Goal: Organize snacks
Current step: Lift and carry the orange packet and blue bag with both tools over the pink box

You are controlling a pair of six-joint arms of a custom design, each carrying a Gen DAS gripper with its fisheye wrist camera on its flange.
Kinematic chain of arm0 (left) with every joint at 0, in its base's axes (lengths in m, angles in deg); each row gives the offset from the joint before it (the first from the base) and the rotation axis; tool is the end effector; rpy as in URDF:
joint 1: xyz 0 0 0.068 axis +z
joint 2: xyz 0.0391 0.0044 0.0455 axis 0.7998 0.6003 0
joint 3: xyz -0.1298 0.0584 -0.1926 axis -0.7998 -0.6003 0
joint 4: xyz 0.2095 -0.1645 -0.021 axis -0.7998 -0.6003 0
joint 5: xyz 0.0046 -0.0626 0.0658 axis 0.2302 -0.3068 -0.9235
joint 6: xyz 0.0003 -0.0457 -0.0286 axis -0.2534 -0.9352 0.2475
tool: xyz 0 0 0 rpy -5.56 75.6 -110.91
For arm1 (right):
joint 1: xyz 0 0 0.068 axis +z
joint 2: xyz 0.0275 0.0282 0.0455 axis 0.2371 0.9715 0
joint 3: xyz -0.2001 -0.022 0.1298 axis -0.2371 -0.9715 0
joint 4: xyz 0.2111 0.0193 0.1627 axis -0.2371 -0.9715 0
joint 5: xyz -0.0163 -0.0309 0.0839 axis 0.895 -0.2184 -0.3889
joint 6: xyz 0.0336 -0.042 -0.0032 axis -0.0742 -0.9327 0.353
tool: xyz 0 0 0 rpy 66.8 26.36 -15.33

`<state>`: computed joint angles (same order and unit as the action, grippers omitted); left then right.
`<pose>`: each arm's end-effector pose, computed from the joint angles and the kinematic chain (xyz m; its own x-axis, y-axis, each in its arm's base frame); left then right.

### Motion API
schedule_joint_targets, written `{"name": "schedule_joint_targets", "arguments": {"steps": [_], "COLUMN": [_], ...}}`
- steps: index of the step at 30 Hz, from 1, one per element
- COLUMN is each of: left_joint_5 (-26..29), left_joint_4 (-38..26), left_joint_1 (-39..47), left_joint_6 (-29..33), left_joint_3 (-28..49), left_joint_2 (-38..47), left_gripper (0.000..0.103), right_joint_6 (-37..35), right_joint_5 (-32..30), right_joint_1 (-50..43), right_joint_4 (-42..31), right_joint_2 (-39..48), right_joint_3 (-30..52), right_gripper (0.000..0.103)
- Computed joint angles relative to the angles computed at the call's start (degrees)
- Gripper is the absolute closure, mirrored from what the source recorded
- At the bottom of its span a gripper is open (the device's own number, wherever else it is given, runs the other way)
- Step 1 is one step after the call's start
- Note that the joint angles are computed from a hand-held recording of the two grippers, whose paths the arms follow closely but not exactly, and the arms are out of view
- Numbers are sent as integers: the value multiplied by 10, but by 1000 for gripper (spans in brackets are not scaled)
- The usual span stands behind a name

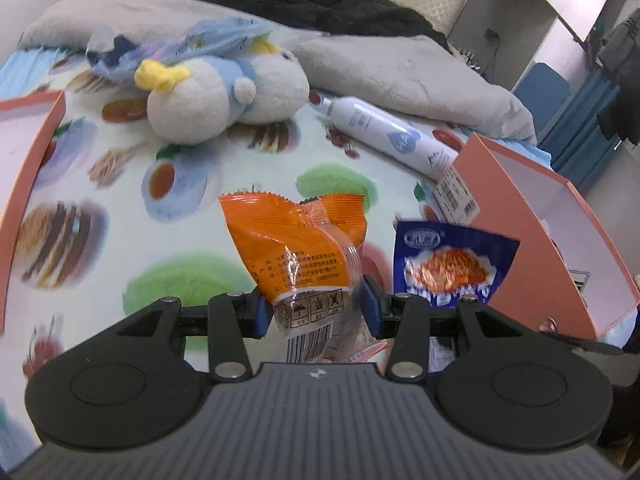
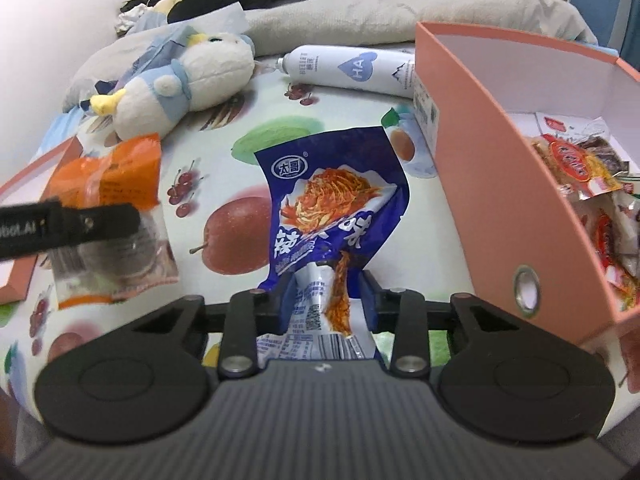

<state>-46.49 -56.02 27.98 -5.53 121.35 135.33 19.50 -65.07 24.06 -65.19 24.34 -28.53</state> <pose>0.2634 -0.1258 0.1748 -0.7976 -0.0843 -0.5973 0.1408 0.9368 -0.3202 0.2176 0.0382 0.1630 -0.7769 0.1335 -0.6153 0.0594 0.9884 0.1395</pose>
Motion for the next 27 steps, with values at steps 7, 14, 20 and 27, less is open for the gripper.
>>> {"name": "schedule_joint_targets", "arguments": {"steps": [7, 14, 20, 27], "left_joint_5": [-27, -41, -36, -34], "left_joint_4": [-52, -112, -147, -166], "left_joint_1": [-31, -29, -32, -47], "left_joint_6": [-7, 1, 4, 16], "left_joint_3": [-14, 35, 99, 177], "left_joint_2": [-49, -52, -39, -19], "left_gripper": [53, 53, 53, 53], "right_joint_6": [-8, -22, -37, -60], "right_joint_5": [-10, -44, -75, -111], "right_joint_1": [-19, -53, -80, -123], "right_joint_4": [-53, -103, -136, -156], "right_joint_2": [-66, -111, -127, -127], "right_joint_3": [-8, 14, 65, 132], "right_gripper": [67, 67, 68, 68]}}
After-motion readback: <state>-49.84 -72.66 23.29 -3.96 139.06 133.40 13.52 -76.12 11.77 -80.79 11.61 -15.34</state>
